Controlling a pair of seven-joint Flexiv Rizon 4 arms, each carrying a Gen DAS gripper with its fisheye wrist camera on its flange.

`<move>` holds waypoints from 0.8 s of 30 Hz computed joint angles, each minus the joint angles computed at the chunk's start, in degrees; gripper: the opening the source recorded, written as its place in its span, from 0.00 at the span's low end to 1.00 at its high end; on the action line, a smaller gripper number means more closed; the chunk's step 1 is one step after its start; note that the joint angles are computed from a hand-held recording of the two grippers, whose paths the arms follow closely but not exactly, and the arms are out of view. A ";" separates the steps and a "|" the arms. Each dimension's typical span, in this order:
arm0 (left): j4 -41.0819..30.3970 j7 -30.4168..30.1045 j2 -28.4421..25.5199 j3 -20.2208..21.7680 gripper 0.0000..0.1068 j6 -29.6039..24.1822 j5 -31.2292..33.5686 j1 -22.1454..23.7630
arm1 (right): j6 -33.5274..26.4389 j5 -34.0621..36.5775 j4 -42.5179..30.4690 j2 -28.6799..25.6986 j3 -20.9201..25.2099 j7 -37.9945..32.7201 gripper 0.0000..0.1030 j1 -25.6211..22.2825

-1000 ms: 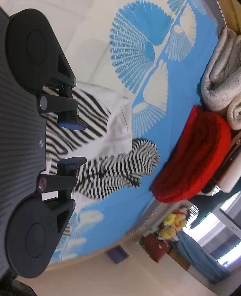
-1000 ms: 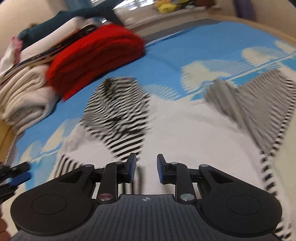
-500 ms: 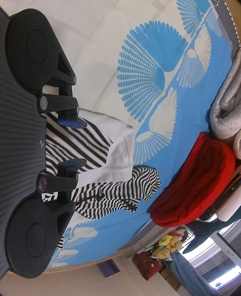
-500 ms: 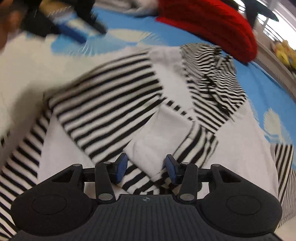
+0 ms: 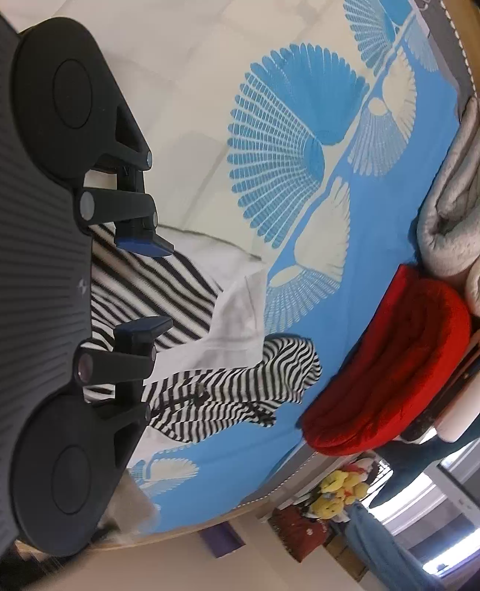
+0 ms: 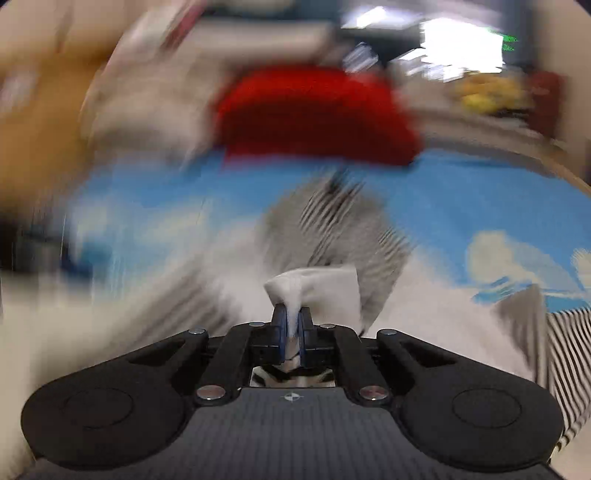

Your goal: Fold small clothes

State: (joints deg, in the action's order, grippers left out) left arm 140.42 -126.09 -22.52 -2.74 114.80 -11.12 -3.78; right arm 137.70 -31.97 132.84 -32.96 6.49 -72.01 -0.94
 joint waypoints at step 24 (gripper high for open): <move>-6.96 11.20 -5.56 -3.63 0.38 -13.91 1.37 -2.68 | -35.70 7.63 -10.40 -3.71 14.99 28.30 0.31 -21.02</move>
